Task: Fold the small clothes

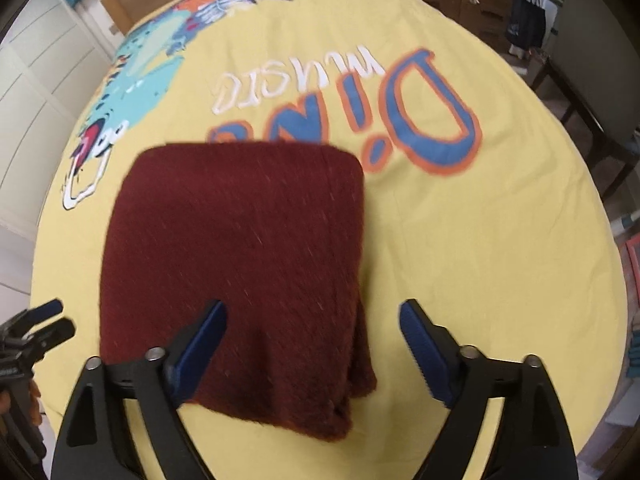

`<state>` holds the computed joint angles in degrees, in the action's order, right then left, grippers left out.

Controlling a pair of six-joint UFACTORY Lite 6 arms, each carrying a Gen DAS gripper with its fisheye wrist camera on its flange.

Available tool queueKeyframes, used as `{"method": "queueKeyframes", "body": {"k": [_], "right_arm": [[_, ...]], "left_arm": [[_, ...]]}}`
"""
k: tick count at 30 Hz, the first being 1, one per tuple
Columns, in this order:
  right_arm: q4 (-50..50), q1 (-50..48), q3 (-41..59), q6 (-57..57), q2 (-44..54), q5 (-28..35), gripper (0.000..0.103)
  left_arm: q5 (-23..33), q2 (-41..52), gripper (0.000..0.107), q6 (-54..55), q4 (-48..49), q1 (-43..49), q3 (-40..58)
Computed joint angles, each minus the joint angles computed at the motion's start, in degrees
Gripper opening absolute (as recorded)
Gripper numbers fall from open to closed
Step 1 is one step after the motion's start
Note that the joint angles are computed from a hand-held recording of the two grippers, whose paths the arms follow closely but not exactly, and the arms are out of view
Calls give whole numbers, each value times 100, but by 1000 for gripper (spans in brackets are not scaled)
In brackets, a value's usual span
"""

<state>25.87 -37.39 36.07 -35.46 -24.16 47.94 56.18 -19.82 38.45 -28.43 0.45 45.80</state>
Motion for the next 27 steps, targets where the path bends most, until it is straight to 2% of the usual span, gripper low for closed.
{"method": "queueKeyframes", "body": {"k": [1,8,11,14,20,25,27], "right_arm": [[29,104,61,23,110,-78,103],[564,226,-49,-333,828,-511,103],[874,116,-165,-740,1220,-596,103],[1145,20,-295,-1192,1547,-756,103],[2062,-149,-425,-2387,2289,-909,102],[2304,-206,-270,-2580,2733,-744,102],[2380,-203,-228,-2625,2795,-637,92]], "left_arm": [[-148,140,102,-249,63,-247,123],[-963,1384,102,-1400,364,-1735,743],[-1175,1824,102,-1476,154,-2025,790],[-1444,2096,102,-1901,495,-2310,786],[-1929,2406,103,-1935,469,-2352,486],[-2173,2439,102,-1968,630,-2504,399],[-2148,2458,97,-1777,507,-2492,414]]}}
